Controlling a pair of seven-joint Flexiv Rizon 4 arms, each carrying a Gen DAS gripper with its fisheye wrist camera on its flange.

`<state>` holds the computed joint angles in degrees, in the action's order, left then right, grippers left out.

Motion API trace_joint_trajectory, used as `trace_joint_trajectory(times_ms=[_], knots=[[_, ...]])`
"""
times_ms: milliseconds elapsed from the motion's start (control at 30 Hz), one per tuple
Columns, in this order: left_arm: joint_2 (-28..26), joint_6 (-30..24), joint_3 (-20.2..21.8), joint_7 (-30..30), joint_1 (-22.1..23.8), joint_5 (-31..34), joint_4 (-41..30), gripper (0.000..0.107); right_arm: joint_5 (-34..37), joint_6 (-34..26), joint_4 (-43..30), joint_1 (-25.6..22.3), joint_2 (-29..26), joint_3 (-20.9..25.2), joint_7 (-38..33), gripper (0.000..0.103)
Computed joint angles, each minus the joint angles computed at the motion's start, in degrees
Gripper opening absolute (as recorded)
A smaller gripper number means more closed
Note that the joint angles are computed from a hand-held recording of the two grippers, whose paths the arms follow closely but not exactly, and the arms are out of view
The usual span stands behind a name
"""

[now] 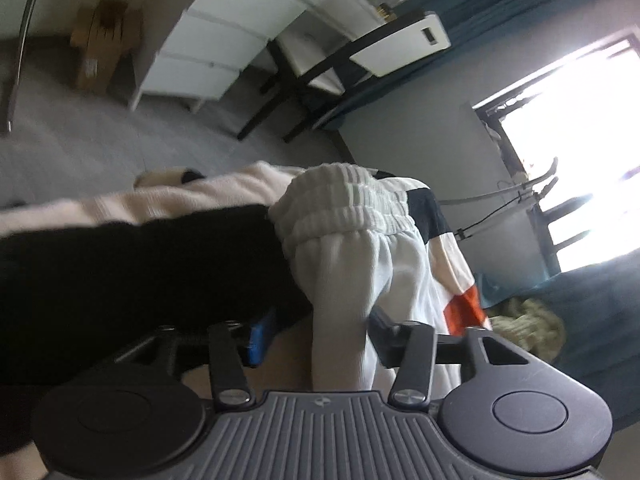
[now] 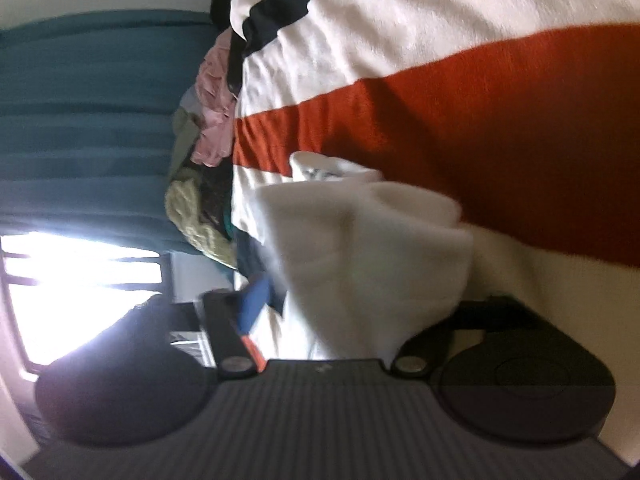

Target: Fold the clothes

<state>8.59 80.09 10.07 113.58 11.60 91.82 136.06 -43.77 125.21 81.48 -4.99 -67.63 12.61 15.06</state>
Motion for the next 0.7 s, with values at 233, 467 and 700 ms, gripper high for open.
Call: trace_joint_trajectory(times_ms=[233,467,700], knots=[[10.6,-22.7,-5.9,29.3,-4.7,-23.2,5.2,0.092,-1.7,-3.0,0.3,-1.1,-0.2,0.9,0.0,0.072],[12.1,-36.4,-11.6,31.5,-9.3,-24.3,2.5,0.095,-0.1,-0.3,-3.1,0.1,-2.3,-0.4,-3.3,0.073],[4.2,-28.1,-12.6,35.7,-13.1,-14.5,-4.0,0.095,4.3,5.8,-4.8,3.9,-2.6,-4.9,-7.1,0.073]])
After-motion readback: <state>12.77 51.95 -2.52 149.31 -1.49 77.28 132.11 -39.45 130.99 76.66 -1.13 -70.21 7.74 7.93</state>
